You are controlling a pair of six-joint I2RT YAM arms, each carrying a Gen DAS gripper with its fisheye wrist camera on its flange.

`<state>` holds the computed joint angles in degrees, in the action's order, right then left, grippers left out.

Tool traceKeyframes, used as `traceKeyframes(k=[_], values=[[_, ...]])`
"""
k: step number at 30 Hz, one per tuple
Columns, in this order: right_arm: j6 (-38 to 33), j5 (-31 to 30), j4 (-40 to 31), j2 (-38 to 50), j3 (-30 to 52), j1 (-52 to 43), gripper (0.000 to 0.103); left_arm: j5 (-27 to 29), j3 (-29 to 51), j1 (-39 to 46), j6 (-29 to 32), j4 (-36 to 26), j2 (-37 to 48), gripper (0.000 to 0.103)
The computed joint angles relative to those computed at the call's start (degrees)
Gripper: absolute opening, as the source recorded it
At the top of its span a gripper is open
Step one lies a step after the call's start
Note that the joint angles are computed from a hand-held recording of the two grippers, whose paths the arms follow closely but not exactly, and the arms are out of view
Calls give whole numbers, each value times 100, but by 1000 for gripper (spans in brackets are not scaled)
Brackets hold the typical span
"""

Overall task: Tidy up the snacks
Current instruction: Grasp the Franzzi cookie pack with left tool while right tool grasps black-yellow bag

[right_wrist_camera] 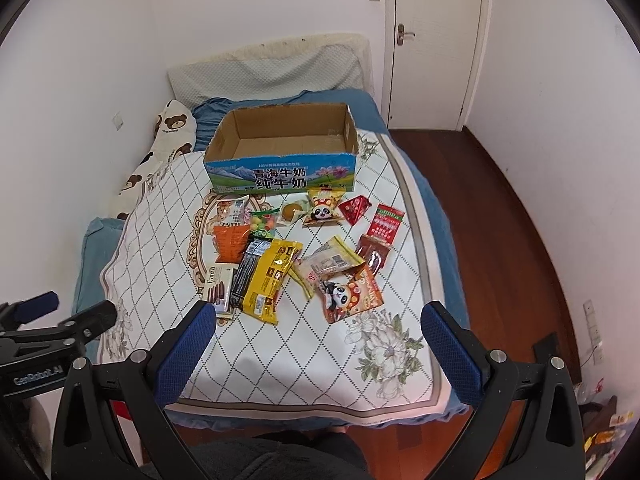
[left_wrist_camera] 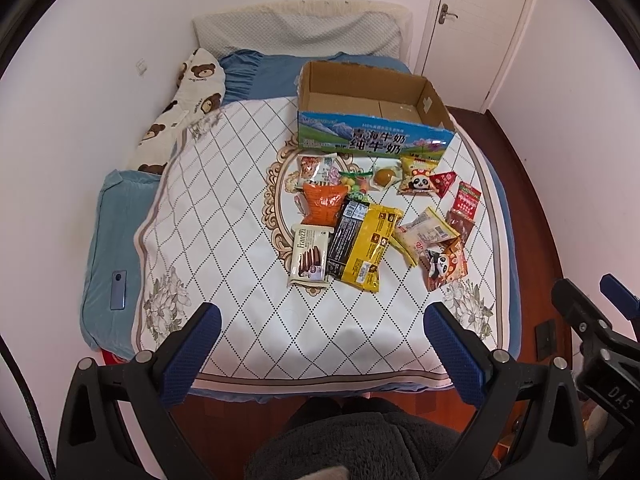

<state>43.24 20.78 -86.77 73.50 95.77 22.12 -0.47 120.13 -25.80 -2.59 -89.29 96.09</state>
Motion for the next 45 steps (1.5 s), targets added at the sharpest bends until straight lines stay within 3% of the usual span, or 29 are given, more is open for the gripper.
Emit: traceKeyframes(k=[9,14,18,24,26,27,28,29,33,36,41,42,45], values=[[-640,-1721,2103,-67,-2420,-2020,103,-405,-1079,-78,693,1414,923,103],[-697,-2516,3245,510,-3357,-2859,100,-590,-742,-66,1193,1853,2109,103],[-528,-2926,4050,1239,-3566,-2886,96,-502,88,226,1141,1562,3301,103],[-352,-3141,4711,2644,-2949,-2275,95,63,1542,559,811,898,4945,103],[-294,-3167,4705,3077,-2610,-2084,95,297,1752,595,842,846,5261,92],[-275,-3144,4655,3249,-2454,-2001,95,440,1729,643,836,866,5336,79],[-249,-3152,4612,3436,-2285,-1919,95,603,1644,708,809,926,5312,61],[-228,-3181,4568,3593,-2130,-1878,95,729,1464,779,781,1030,5214,56],[-4,-3152,4332,4371,-1275,-1645,95,426,18,1063,754,1932,4326,57],[157,-2871,3930,5257,-224,-1422,95,352,-646,1309,708,2236,3999,57],[98,-2413,2256,7201,2404,-1068,95,569,-1307,1706,803,2518,3843,58],[-30,-2311,2099,7375,2625,-1003,95,591,-1460,1747,827,2624,3817,58],[-681,-2112,2377,7128,2174,-812,91,664,-1795,1889,1037,2828,3721,58]])
